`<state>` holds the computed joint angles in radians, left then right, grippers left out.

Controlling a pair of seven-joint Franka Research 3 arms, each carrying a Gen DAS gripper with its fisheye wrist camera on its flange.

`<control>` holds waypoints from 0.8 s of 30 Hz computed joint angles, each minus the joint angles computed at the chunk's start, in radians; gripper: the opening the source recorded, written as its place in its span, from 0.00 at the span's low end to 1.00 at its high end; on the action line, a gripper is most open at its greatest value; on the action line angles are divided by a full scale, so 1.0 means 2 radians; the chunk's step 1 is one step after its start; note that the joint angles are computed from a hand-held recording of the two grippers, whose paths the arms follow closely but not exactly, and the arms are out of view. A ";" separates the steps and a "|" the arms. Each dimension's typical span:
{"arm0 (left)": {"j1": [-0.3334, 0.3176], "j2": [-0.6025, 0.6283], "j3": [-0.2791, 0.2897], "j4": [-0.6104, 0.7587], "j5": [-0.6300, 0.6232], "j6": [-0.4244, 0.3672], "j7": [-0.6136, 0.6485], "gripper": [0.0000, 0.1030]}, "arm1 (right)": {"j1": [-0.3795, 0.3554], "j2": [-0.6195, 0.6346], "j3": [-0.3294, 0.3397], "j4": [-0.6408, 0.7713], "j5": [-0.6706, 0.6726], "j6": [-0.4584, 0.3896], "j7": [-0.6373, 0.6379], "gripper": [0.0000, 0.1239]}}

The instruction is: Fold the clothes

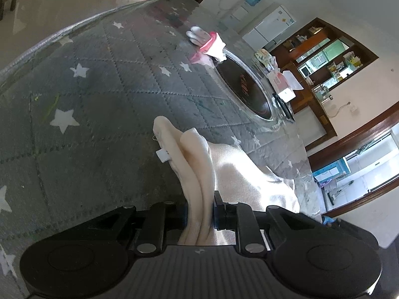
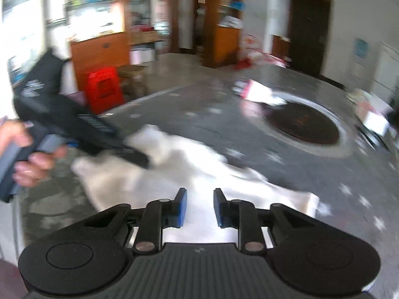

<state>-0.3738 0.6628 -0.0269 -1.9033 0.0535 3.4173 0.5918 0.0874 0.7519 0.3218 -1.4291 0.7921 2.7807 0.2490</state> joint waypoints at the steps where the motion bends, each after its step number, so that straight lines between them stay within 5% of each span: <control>1: -0.002 0.000 0.002 0.000 0.000 -0.001 0.000 0.19 | 0.005 0.005 -0.009 0.007 -0.001 0.010 0.016 0.26; 13: -0.052 -0.004 0.051 0.003 -0.012 -0.019 0.016 0.19 | 0.016 0.083 -0.057 0.106 -0.080 0.019 0.211 0.36; 20: -0.080 -0.004 0.080 0.006 -0.014 -0.029 0.027 0.19 | -0.011 0.110 -0.018 0.127 -0.076 0.021 0.235 0.40; 24: -0.104 -0.004 0.105 0.008 -0.015 -0.038 0.031 0.19 | -0.025 0.109 0.004 0.119 -0.058 0.022 0.221 0.25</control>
